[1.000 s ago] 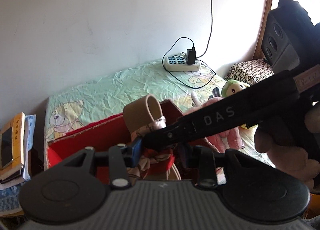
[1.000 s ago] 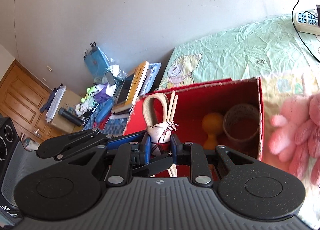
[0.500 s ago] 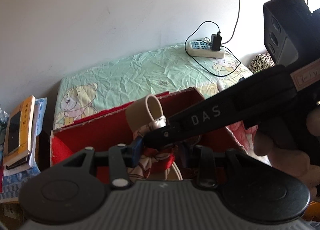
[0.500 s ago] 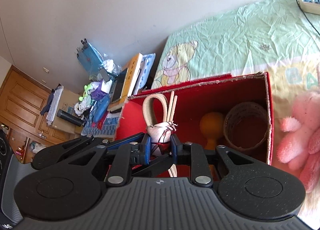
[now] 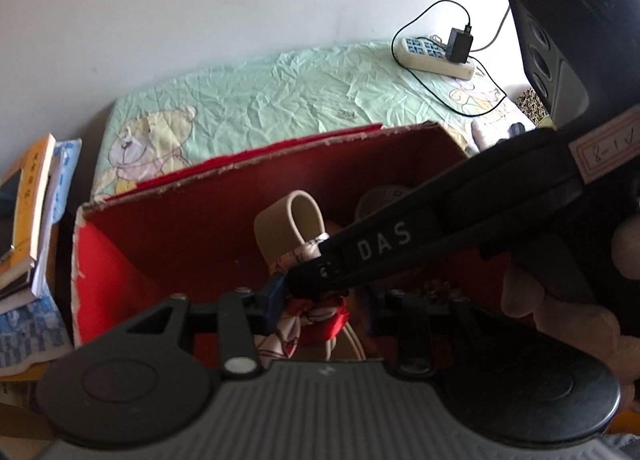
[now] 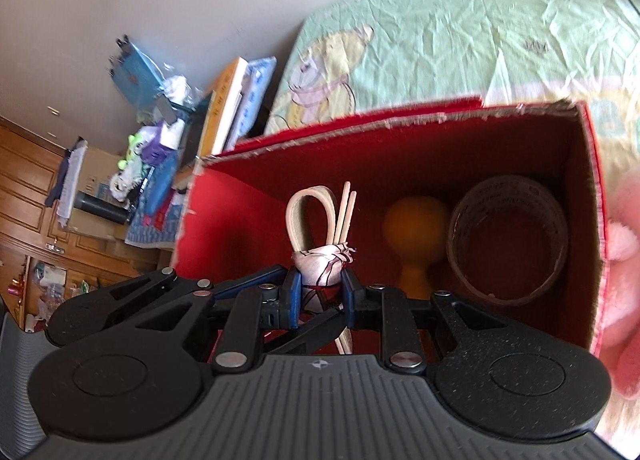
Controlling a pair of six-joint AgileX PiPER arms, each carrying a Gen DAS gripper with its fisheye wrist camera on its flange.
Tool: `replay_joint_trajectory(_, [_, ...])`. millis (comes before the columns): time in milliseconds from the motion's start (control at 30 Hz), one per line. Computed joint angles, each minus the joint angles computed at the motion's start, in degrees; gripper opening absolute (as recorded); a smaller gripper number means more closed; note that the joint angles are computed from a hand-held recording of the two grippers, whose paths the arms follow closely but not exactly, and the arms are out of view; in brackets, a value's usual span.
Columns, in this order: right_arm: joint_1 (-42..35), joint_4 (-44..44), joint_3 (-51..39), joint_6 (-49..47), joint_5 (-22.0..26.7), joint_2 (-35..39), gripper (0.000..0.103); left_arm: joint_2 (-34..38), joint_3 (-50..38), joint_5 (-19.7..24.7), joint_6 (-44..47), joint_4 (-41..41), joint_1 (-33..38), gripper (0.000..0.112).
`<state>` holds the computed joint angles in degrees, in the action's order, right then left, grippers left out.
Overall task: Organize objects
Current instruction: 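Lift the shoe with the right tool and carry it over the box, then lower the shoe into the box beside the gourd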
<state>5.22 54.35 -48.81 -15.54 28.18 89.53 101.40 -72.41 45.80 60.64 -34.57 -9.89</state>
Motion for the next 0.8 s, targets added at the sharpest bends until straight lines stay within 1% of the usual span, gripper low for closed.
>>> replay_joint_trajectory(133, [-0.4,-0.7,-1.6,1.0,1.5,2.8,0.023,3.6,-3.0,2.2,-0.5,0.2,0.7,0.033])
replay_joint_trajectory(233, [-0.8,-2.0,-3.0,2.1,2.9,4.9,0.023,6.4,-5.8,4.2,-2.4,1.5,0.8,0.033])
replay_joint_trajectory(367, [-1.1,-4.1,-4.9,4.1,4.7,7.1,0.023,8.5,-7.8,5.2,-4.1,3.4,0.2,0.033])
replay_joint_trajectory(533, [-0.9,-5.8,-6.2,5.8,5.3,9.0,0.023,9.4,-8.6,4.9,-6.4,6.1,-0.8,0.032])
replay_joint_trajectory(767, [0.5,-8.3,-6.4,8.5,3.0,9.7,0.023,10.2,-9.1,3.8,-10.0,9.7,-2.0,0.032])
replay_joint_trajectory(800, [0.6,-8.4,-6.3,8.6,2.6,9.7,0.023,9.8,-8.6,3.0,-9.9,9.6,-2.1,0.035])
